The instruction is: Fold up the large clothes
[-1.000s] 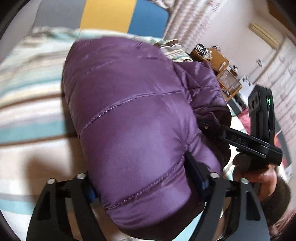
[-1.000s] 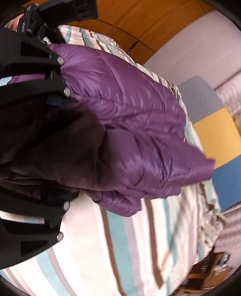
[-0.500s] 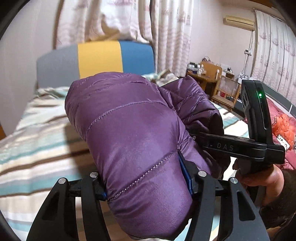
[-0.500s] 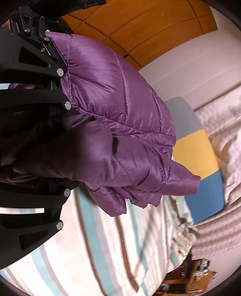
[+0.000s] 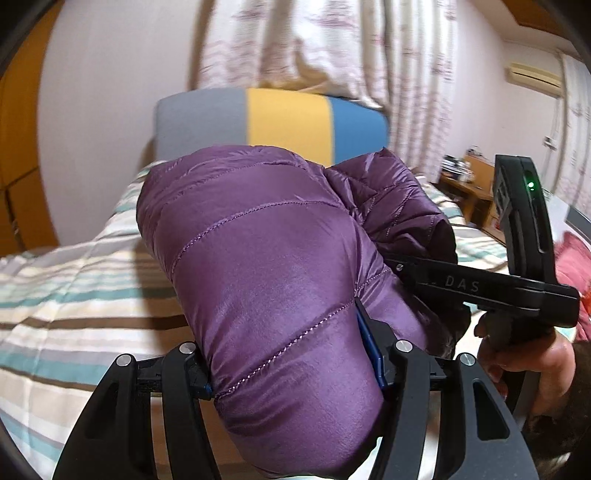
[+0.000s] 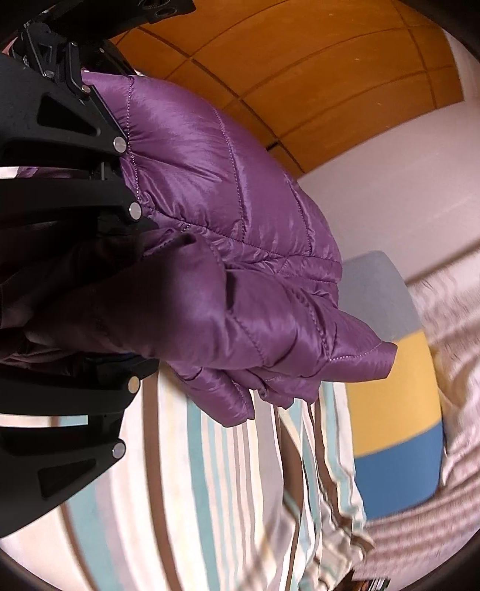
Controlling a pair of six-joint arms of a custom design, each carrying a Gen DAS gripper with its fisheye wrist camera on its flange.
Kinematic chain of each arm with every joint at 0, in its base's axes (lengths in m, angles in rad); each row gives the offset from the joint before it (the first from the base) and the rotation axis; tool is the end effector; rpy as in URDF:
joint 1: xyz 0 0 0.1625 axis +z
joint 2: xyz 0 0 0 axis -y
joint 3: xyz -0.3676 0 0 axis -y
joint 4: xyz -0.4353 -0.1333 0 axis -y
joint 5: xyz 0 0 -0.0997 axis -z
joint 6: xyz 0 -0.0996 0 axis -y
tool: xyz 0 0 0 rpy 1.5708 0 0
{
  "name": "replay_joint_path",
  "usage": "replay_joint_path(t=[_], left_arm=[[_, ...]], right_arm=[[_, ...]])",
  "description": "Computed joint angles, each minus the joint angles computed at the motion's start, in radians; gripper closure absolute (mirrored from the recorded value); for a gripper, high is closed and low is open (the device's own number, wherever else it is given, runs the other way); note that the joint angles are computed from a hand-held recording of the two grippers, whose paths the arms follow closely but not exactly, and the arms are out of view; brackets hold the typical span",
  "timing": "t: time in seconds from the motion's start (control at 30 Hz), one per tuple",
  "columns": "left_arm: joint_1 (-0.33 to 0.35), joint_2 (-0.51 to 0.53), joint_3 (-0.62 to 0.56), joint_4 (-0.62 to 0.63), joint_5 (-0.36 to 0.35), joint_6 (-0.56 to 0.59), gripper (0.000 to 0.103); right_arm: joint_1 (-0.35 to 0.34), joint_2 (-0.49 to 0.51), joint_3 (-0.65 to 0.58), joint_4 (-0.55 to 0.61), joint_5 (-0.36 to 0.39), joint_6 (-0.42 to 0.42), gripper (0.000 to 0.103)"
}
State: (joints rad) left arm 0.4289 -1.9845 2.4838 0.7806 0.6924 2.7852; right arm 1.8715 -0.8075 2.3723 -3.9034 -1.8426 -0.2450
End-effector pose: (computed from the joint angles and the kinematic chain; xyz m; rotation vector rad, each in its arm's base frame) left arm -0.0556 -0.2563 0.2012 0.7910 2.3550 -1.0588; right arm 0.2188 -0.3458 -0.0070 0.5822 -2.6323 1.0972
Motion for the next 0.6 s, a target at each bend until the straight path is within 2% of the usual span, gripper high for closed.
replay_joint_path(t=[0.03, 0.1, 0.13, 0.17, 0.2, 0.23, 0.27, 0.33, 0.43, 0.5, 0.57, 0.6], left_arm=[[0.071, -0.010, -0.010, -0.030, 0.006, 0.066, 0.045], [0.177, 0.016, -0.036, -0.072, 0.022, 0.127, 0.043], [0.236, 0.017, -0.047, -0.093, 0.041, 0.154, 0.041], [0.314, -0.007, -0.057, -0.119, 0.094, 0.182, 0.036], [0.358, -0.024, -0.061, -0.126, 0.135, 0.178, 0.026], [0.376, -0.029, -0.062, -0.123, 0.140, 0.159, 0.020], [0.374, -0.029, -0.060, -0.110, 0.128, 0.131, 0.016], [0.347, -0.025, -0.053, -0.090, 0.113, 0.102, 0.016], [0.228, -0.030, -0.006, 0.013, 0.033, -0.047, 0.016], [0.187, -0.046, 0.021, 0.062, 0.016, -0.126, 0.016], [0.217, -0.043, 0.021, 0.048, 0.032, -0.116, 0.016], [0.251, -0.025, 0.004, 0.026, 0.044, -0.083, 0.015]], right_arm=[[0.003, 0.025, -0.031, 0.023, -0.003, 0.001, 0.063], [0.003, 0.079, -0.102, 0.086, -0.013, 0.003, 0.062], [0.006, 0.117, -0.138, 0.094, -0.031, -0.005, 0.052], [0.011, 0.156, -0.167, 0.070, -0.057, -0.029, 0.040], [0.015, 0.179, -0.185, 0.063, -0.078, -0.043, 0.037], [0.018, 0.196, -0.197, 0.059, -0.094, -0.053, 0.032], [0.019, 0.209, -0.203, 0.050, -0.107, -0.062, 0.031], [0.017, 0.209, -0.197, 0.051, -0.123, -0.055, 0.030], [0.038, 0.202, -0.163, 0.025, -0.208, -0.046, 0.027], [0.047, 0.206, -0.143, 0.004, -0.239, -0.039, 0.024], [0.040, 0.214, -0.136, -0.001, -0.240, -0.014, 0.018], [0.024, 0.203, -0.146, 0.044, -0.229, 0.008, 0.017]])
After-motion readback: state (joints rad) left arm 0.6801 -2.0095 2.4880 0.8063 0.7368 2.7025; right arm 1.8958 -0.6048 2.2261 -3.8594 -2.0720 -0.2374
